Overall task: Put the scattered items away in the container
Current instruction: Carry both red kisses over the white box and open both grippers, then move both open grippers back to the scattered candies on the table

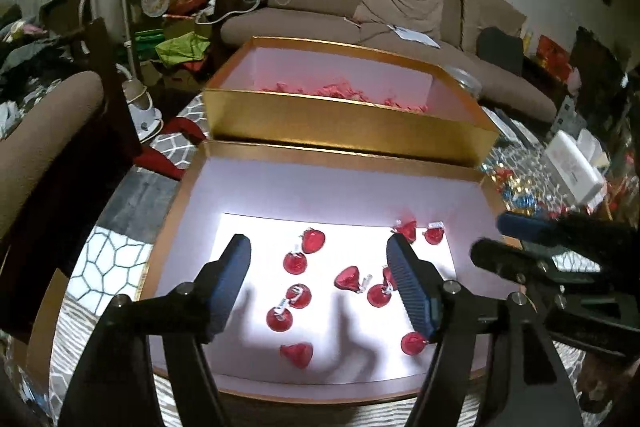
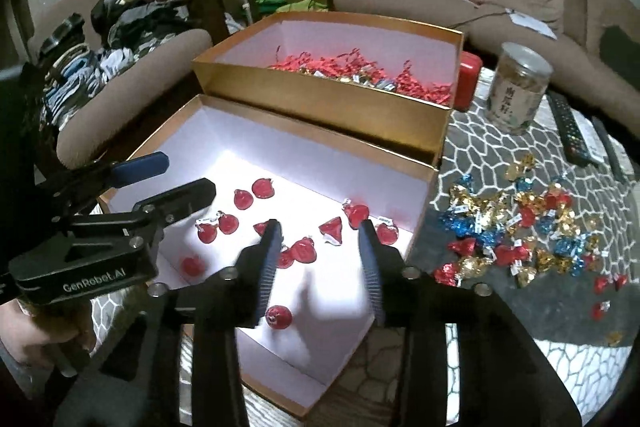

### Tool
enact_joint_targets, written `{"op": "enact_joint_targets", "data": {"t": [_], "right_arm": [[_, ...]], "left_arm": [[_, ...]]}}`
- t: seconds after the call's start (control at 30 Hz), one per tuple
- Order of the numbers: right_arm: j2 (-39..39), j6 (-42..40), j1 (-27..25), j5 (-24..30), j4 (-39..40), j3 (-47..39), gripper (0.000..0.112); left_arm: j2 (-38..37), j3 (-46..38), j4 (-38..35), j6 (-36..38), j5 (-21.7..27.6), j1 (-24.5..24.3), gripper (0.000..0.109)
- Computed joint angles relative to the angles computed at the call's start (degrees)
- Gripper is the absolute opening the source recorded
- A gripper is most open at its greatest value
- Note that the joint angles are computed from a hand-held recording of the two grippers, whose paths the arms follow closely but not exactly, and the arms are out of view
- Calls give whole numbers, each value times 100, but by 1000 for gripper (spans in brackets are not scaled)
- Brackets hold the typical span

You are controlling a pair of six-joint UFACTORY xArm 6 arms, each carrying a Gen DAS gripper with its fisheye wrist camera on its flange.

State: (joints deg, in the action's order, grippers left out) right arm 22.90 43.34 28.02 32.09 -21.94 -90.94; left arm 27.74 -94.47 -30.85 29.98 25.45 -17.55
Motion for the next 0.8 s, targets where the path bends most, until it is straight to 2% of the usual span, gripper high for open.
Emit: {"op": "enact_joint_targets", "data": {"t": [0.07, 0.1, 0.3, 0.47, 0.57, 0.73, 0.8], "right_arm": [[-78, 177, 21, 28, -187, 67, 52], [-107, 236, 31, 39, -255, 89, 53], [-319, 451, 79, 80, -351, 301, 53], [-623, 647, 97, 120, -509, 636, 53], [-864, 838, 82, 90, -620, 920, 53], [-1256, 1185, 20, 86, -829, 1396, 54], [-1410, 1275, -3, 54, -844, 1591, 54]], "left_arm": [[-14, -14, -104, -3, -11, 28, 71], [-26, -4, -119, -17, -31, 33, 71], [-83, 89, -119, -1, -86, -15, 71], [-247, 365, 164, 21, -579, -173, 71], [-315, 428, -81, 188, -646, -226, 71], [-352, 585, 427, -157, -924, -312, 71], [-408, 661, 318, -74, -1018, -338, 71]]}}
